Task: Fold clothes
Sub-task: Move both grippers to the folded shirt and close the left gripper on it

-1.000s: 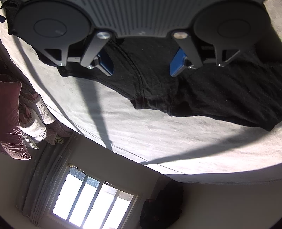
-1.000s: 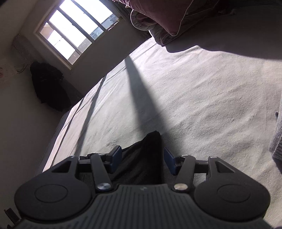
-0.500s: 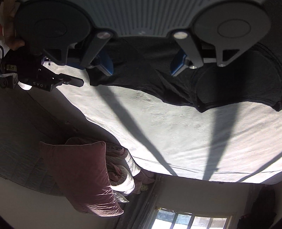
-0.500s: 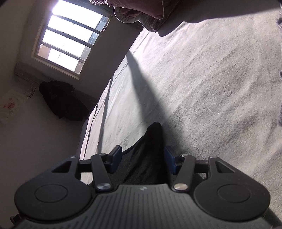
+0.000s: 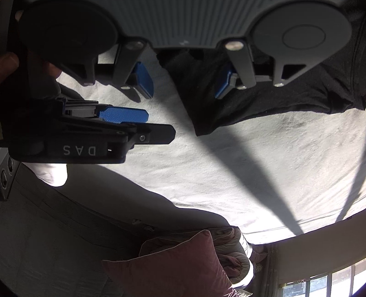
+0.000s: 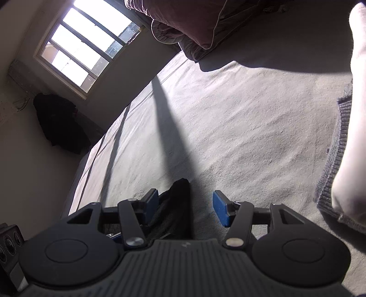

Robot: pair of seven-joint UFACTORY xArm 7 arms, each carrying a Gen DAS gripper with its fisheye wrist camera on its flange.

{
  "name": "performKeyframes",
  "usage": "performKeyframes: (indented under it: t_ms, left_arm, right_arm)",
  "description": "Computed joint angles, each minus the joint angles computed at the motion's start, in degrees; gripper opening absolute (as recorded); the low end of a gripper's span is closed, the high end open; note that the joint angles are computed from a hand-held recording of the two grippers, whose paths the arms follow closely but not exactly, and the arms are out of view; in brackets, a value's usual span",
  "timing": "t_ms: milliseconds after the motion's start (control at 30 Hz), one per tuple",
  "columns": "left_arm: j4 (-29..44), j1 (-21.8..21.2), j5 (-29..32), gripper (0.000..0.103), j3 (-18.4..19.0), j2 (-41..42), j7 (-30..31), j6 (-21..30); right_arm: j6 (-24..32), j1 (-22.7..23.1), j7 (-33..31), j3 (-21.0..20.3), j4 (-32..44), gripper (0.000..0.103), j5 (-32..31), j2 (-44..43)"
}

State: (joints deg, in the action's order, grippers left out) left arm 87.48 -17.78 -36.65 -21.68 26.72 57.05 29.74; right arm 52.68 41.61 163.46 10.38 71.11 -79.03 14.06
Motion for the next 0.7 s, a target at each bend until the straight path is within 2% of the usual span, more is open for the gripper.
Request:
performKeyframes:
  t_ms: [167,267,333,400,433,467,567,700]
  left_arm:
    - [0.99,-4.11,5.80,0.043,2.68,1.75,-7.72,-2.40]
    - [0.62,-4.28,7.06,0.040,2.13,2.46,-10.90,-5.28]
    - [-0.57,-4.75,8.59,0.032,2.05,2.34,-12.54,-8.38]
    - [-1.67,-5.53,10.81,0.007,2.45,2.18,-14.87,-11.38]
    - [-1.70,-5.65,11.74,0.002,2.62,2.27,-16.48,-12.00]
    - [-1.35,-4.86,11.71,0.002,1.92,2.48,-17.56,-11.63]
    - [-0.38,-0.11,7.45,0.002,-2.40,2.89,-17.51,-9.63]
    - [0.25,5.92,-2.59,0.002,-6.92,2.40,-13.89,-7.73]
  right_arm:
    - [1.12,-0.15,0.91,-0.11,-0.43,0.057,-0.09,-0.22]
    - [0.67,-0.32,2.42,-0.21,-0.67,0.057,-1.08,-0.15]
    - [-0.30,-0.54,3.90,-0.28,-1.01,0.057,-2.37,-0.22]
    - [0.14,-0.51,3.96,-0.13,-0.91,0.057,-2.61,-0.18]
    - [0.47,-0.41,4.14,-0.06,-0.86,0.057,-2.81,-0.17]
    - [0.58,-0.38,4.50,-0.04,-0.85,0.057,-3.12,-0.18]
    - [0.43,-0.47,5.06,0.00,-0.55,0.057,-3.73,0.09]
    - [0.03,-0.47,4.53,-0.18,0.50,0.057,-3.99,0.84]
